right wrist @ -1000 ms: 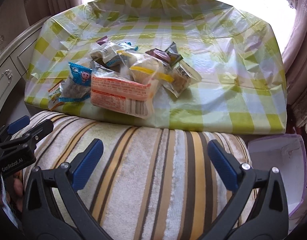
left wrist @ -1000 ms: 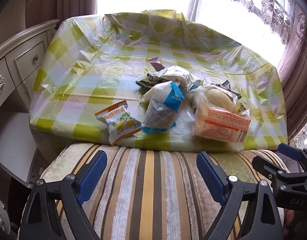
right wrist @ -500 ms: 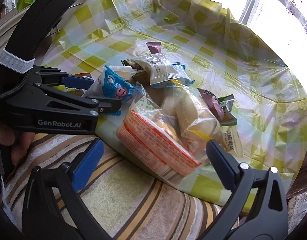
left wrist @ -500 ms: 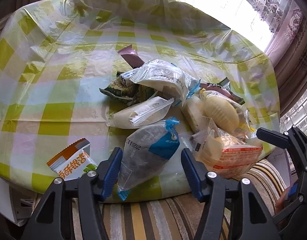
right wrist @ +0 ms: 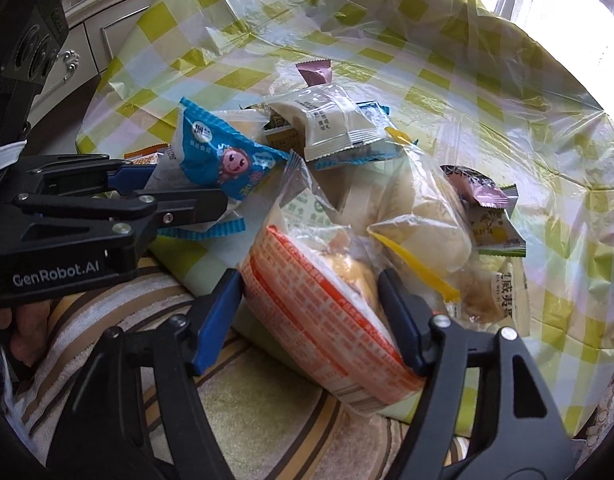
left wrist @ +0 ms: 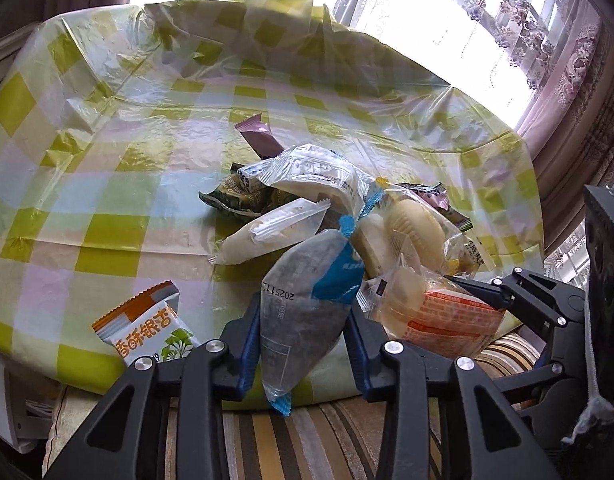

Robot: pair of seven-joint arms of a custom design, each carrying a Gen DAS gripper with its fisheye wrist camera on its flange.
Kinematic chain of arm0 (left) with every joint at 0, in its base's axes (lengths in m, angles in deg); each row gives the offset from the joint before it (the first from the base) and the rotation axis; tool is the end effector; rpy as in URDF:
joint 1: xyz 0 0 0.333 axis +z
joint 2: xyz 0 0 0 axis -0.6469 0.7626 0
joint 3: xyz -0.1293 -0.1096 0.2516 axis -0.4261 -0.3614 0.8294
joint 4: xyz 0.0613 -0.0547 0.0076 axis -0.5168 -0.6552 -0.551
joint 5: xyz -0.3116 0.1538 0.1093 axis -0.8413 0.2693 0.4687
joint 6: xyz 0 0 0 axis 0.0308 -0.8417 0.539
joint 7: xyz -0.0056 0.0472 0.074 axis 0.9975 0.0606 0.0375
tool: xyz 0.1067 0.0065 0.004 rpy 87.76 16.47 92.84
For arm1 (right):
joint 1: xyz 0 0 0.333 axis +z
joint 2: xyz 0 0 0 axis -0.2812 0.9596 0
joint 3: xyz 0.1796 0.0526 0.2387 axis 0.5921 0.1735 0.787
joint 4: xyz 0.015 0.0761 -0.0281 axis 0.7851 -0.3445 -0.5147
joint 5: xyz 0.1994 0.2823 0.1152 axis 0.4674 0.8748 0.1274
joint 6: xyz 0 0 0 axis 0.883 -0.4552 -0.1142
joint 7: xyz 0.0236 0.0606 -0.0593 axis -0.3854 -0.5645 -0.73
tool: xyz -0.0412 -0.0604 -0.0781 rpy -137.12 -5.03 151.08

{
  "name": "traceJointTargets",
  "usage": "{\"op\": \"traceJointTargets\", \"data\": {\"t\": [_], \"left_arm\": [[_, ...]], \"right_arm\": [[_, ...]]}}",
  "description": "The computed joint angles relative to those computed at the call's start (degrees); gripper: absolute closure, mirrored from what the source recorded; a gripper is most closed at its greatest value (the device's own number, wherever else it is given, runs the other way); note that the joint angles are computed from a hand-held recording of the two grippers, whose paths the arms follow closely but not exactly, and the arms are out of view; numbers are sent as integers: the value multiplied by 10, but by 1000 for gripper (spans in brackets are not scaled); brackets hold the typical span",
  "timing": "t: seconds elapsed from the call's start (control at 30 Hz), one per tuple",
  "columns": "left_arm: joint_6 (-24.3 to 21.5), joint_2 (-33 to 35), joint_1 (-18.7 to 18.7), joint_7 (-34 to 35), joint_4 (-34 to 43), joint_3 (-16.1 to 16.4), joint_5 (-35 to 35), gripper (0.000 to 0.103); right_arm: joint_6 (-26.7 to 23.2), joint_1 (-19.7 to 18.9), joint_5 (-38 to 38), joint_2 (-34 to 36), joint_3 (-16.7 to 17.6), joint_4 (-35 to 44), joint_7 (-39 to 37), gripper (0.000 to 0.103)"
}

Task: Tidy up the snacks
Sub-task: 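Grasp the red-striped bread pack with the right tool while the left tool grasps the grey blue-labelled bag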

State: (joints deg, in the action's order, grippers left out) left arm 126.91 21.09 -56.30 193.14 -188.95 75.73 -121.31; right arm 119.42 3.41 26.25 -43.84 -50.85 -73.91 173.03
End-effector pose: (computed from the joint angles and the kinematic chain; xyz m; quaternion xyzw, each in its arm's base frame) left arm 0.4543 -0.1330 0.4561 -0.5936 0.7189 -0.3518 0.0840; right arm 0.4688 0.2225 0.4580 -0.8259 0.4868 -0.1588 0.2362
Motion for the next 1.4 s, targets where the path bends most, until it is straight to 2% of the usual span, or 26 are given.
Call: {"op": "traceJointTargets", "data": {"t": [0.13,0.23,0.27,0.4,0.47,0.53,0.63,0.73,0.9,1.07,1.1,1.13,1.17,1.23,1.3,1.4], "left_arm": [[0,-8,-6,7,-4,3,-12,65],[4,-11,-8,6,-9,1,-12,65],[5,-12,-8,2,-11,-1,-8,65],[7,-10,-9,-11,-14,-1,2,65],[8,-10,-11,-10,-15,2,-2,65],[13,-13,-13,-9,-18,3,-5,65],[22,-24,-18,-9,-27,4,-10,65],[36,-39,-30,-3,-39,12,-24,66],[64,-65,-59,4,-61,27,-46,67],[83,-83,-75,-13,-75,33,-34,67],[85,-85,-79,-17,-76,36,-29,67],[87,-87,-81,-23,-78,36,-23,67],[90,-90,-84,-27,-80,37,-17,67],[92,-91,-89,-38,-81,39,-3,67],[86,-89,-84,-58,-81,32,23,67],[84,-88,-90,-73,-79,35,41,67]], "right_arm": [[-2,3,22,-8,-3,-3,-7,40],[-11,1,15,-12,0,-3,2,40],[-15,1,9,-11,2,-1,6,39],[-37,-3,-26,1,7,13,26,23],[-39,-2,-44,7,9,15,30,22],[-34,-2,-56,7,9,14,40,31],[-26,0,-41,-2,5,4,32,38],[-15,0,-31,-16,3,-9,35,43],[5,9,37,-49,-13,-35,7,47],[19,13,82,-87,-25,-62,-5,53],[21,15,94,-95,-30,-69,-9,56],[23,17,105,-102,-34,-75,-12,65],[21,20,117,-107,-39,-78,-17,70],[19,31,151,-115,-55,-85,-35,92],[8,40,185,-119,-69,-87,-57,94],[-2,32,201,-116,-67,-89,-61,95]]}}
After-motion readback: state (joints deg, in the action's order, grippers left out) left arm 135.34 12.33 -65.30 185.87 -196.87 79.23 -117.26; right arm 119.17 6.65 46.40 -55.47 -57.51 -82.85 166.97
